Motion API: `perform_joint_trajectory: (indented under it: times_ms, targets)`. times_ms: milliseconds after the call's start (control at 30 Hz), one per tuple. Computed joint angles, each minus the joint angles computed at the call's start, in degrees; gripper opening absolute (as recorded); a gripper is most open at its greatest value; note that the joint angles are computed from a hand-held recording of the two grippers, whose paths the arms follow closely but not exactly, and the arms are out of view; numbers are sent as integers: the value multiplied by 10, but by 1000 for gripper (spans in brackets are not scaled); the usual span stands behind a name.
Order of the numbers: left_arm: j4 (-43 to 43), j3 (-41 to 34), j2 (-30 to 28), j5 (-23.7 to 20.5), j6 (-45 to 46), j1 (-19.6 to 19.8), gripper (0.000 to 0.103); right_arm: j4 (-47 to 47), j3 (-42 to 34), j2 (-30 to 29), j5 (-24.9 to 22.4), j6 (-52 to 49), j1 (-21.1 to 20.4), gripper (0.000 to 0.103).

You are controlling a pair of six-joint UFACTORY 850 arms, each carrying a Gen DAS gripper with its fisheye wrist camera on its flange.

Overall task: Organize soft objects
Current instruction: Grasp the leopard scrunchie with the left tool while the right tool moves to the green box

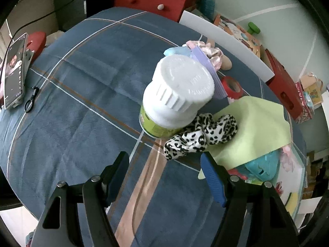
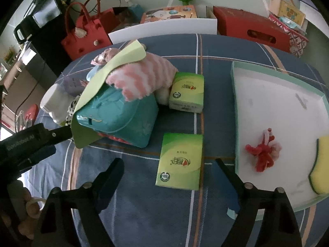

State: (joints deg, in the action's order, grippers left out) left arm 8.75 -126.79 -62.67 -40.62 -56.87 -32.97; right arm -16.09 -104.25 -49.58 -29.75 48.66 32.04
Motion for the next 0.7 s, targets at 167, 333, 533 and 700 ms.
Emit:
perform_joint_trajectory:
  times_ms: [167, 333, 533, 700]
  targets:
    - [-11, -23, -16, 1, 8, 4, 73, 32, -12, -11, -8, -27, -5, 85]
    - [0, -61, -39, -15, 1, 5, 73, 55, -24, -20, -16, -48, -8, 83]
    - [-1, -84, -54, -23, 7, 4, 73, 64, -42, -35, -43, -50, -10, 74]
    - [-23, -89, -59, -17, 28, 7, 64, 72, -52, -44, -53, -60, -11, 71]
